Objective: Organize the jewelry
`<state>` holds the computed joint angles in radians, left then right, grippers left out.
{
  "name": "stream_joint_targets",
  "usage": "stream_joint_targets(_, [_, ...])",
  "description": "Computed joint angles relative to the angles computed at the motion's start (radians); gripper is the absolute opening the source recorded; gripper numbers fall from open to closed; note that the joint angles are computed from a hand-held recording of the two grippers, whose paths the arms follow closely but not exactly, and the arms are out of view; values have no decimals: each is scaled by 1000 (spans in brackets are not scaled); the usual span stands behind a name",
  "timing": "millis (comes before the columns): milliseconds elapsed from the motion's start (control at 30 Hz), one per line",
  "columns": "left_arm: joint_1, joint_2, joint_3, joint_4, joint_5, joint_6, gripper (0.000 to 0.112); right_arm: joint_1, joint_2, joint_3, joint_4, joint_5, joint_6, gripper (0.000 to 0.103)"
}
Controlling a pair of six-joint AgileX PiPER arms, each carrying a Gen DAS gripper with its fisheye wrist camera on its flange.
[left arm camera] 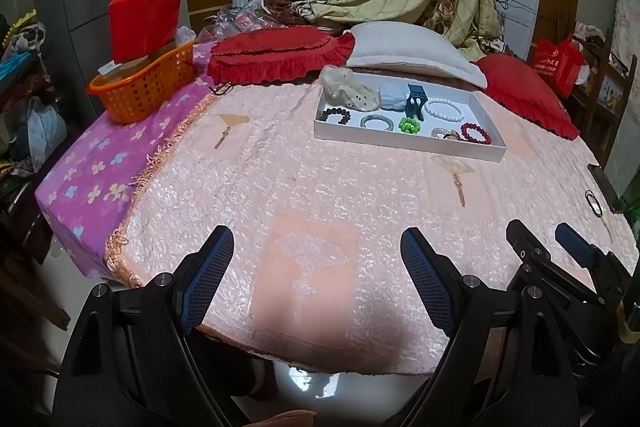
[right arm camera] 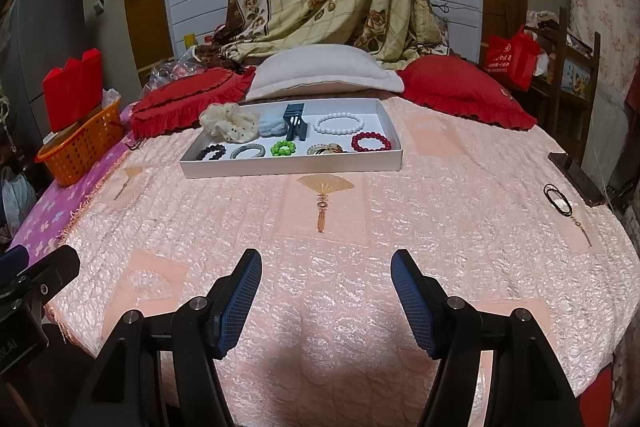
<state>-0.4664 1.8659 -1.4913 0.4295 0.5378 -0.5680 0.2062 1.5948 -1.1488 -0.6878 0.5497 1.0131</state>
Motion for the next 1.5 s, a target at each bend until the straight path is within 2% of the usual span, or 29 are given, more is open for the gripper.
stream_joint_targets(767, [21, 19, -24, -141, 19, 118, 86, -7, 14, -14, 4, 39, -13, 65])
stream_joint_targets(1200, [25, 11, -9, -128, 19, 95, 86, 9, 23, -24, -9, 60, -22, 65])
stream_joint_targets(1500, [5, 50, -31, -5, 54, 5, 86, -25, 76, -94, 72, 85, -182, 65])
